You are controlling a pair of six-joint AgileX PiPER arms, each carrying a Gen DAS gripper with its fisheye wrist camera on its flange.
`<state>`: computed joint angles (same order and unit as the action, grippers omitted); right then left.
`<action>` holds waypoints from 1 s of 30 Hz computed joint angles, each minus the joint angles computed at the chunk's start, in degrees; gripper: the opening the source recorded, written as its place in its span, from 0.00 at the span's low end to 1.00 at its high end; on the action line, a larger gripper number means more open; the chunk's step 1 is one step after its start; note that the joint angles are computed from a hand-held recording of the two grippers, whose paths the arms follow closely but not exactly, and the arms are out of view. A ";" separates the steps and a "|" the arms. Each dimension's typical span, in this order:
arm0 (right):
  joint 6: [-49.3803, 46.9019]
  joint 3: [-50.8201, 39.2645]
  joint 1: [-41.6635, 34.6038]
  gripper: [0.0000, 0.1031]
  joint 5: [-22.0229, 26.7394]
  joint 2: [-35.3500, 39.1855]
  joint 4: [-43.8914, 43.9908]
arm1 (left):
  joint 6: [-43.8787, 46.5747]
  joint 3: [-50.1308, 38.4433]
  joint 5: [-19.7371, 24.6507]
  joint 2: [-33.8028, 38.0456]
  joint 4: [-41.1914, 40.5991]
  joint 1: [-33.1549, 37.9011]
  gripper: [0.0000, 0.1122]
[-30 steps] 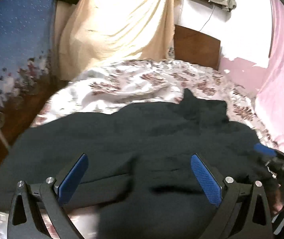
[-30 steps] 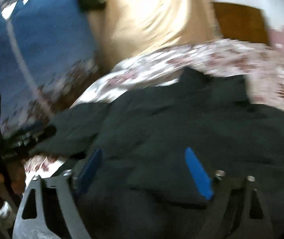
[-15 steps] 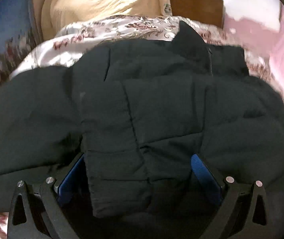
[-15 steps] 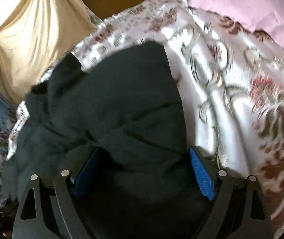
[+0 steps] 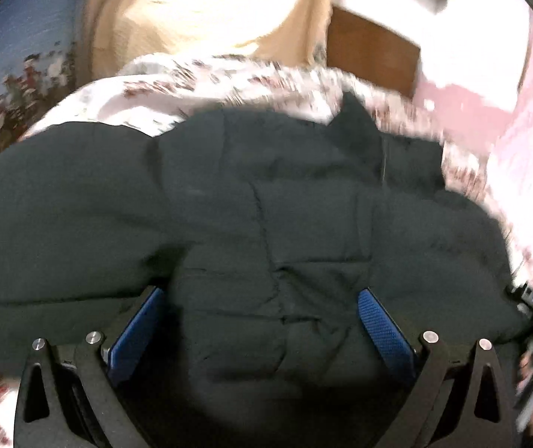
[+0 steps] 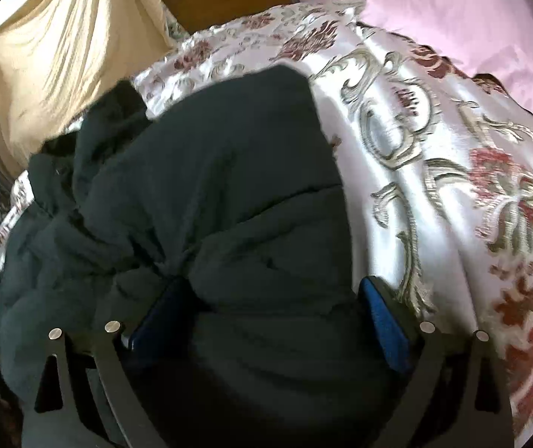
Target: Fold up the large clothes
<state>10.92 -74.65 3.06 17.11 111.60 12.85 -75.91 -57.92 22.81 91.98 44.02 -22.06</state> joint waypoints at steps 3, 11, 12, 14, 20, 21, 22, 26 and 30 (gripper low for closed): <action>0.12 2.66 0.05 0.90 -2.77 -3.99 2.42 | 9.95 5.26 0.40 -9.84 -11.29 1.55 0.92; 22.87 8.97 16.34 0.90 -4.36 -17.00 -24.32 | 7.60 17.52 27.00 -35.71 -4.21 4.17 0.92; 25.59 10.02 20.55 0.90 -4.59 -17.54 -26.74 | 8.83 19.00 26.29 -37.30 -4.42 7.37 0.92; 29.23 10.77 27.86 0.90 -4.68 -17.09 -31.57 | 15.97 21.40 22.72 -40.07 -10.73 18.59 0.92; 47.27 -2.33 48.18 0.90 16.04 -9.36 -65.94 | 49.62 25.29 14.24 -39.51 -44.82 47.75 0.92; 48.06 -4.72 49.62 0.90 18.09 -7.52 -69.38 | 55.35 25.93 14.38 -40.08 -49.76 51.32 0.92; 47.34 -8.38 51.05 0.90 21.57 -5.22 -70.78 | 61.08 26.47 14.55 -40.41 -55.49 55.46 0.92; 37.85 -28.05 52.09 0.90 32.74 8.03 -69.89 | 84.00 27.04 20.16 -37.48 -78.31 72.64 0.92; 31.63 -44.82 51.15 0.90 39.89 17.57 -62.78 | 101.05 27.73 22.99 -30.38 -93.27 82.59 0.92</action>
